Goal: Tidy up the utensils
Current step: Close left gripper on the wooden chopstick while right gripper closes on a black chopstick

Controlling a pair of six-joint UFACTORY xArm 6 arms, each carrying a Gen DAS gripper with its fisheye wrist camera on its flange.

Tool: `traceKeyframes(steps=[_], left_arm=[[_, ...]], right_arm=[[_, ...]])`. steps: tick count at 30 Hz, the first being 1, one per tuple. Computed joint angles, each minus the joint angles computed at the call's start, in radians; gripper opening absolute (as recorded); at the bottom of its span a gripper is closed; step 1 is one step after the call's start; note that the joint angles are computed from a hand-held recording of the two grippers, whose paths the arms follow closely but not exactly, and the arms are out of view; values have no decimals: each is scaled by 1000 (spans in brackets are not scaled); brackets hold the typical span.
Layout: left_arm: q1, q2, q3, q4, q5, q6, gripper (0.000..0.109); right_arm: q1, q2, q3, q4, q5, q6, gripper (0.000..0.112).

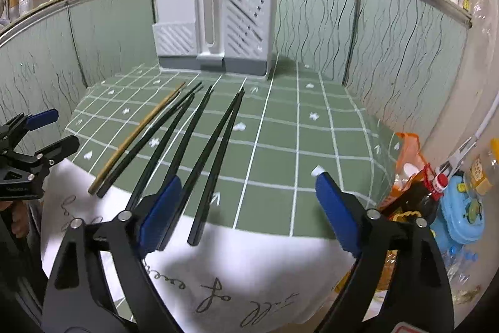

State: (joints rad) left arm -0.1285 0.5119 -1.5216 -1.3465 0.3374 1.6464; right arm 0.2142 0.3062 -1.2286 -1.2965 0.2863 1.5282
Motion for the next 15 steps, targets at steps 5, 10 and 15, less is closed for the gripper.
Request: traceKeyframes(steps=[5, 10, 15], left_arm=[[-8, 17, 0, 26, -10, -14, 98], [-12, 37, -8, 78, -14, -66, 98], [-19, 58, -26, 149, -13, -133, 95]], right_arm=[[0, 31, -3, 58, -19, -58, 70], [1, 78, -29, 139, -47, -145, 63], [1, 121, -68, 149, -57, -144, 51]])
